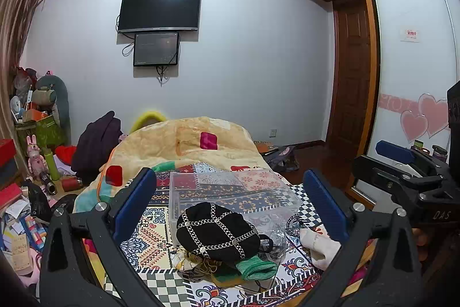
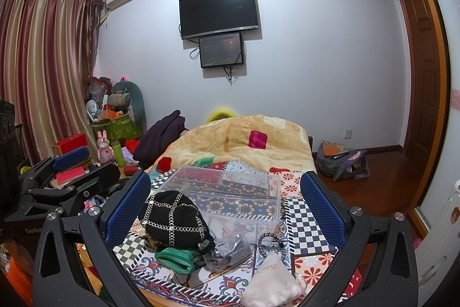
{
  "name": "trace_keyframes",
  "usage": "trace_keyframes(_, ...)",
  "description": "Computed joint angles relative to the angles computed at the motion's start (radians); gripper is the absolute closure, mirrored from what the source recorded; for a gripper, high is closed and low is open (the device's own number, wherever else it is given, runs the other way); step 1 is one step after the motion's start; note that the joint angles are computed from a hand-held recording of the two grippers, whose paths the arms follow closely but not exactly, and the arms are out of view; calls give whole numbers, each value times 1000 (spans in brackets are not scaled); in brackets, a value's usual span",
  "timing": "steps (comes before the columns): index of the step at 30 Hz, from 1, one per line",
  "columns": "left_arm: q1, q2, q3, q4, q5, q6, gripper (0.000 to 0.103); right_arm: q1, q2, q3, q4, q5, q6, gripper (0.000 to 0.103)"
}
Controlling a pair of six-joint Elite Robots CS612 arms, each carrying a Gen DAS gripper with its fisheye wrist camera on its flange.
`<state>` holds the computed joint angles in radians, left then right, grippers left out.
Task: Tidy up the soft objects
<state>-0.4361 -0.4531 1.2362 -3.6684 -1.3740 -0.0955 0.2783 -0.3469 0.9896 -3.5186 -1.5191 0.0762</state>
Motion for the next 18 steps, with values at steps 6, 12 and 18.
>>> trace_keyframes(6, 4, 0, 2, 8, -23, -7, 0, -2, 6, -7, 4, -1, 6, 0)
trace_keyframes(12, 11, 9, -11, 60, -75, -21, 0, -13, 10, -11, 64, 34, 31, 0)
trace_keyframes(18, 15, 28, -40, 164, -63, -35, 18, -26, 17, -12, 168, 35, 57, 8)
